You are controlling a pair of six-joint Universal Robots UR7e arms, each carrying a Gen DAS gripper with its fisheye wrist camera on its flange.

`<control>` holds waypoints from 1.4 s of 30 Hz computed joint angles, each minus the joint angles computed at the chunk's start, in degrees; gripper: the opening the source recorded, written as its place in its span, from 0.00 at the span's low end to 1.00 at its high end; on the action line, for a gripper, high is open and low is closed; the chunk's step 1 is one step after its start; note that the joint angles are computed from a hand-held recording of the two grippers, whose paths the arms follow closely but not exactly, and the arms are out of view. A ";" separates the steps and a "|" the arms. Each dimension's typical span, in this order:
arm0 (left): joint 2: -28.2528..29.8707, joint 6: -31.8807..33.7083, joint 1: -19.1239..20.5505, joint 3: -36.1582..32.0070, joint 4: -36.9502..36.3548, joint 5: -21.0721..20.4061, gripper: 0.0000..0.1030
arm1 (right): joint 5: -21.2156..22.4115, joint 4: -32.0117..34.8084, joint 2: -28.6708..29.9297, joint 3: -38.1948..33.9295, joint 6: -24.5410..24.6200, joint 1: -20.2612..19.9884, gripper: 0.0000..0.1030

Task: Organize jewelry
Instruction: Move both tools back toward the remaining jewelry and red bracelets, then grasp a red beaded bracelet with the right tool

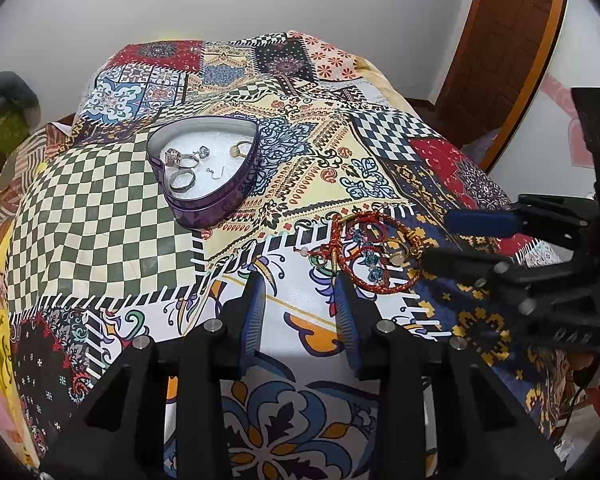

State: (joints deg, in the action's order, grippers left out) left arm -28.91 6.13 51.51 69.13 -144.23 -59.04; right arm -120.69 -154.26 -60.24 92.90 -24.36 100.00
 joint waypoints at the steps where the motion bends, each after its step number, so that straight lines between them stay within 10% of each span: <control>1: -0.03 0.15 -0.02 0.12 -0.10 0.04 0.34 | -0.34 0.19 0.42 -0.20 -0.29 -0.06 0.39; 22: 3.12 2.63 0.46 -4.48 1.93 -1.59 0.14 | 1.07 -1.37 1.24 -1.86 -2.80 -2.00 0.11; 42: -0.83 2.00 -1.37 2.78 -6.08 1.00 0.08 | 3.22 -7.26 -0.88 -0.26 -3.64 0.56 0.10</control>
State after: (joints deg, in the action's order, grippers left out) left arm -29.73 8.13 50.14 71.90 -150.31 -58.05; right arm -117.48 -161.52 -61.12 92.63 -28.00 100.56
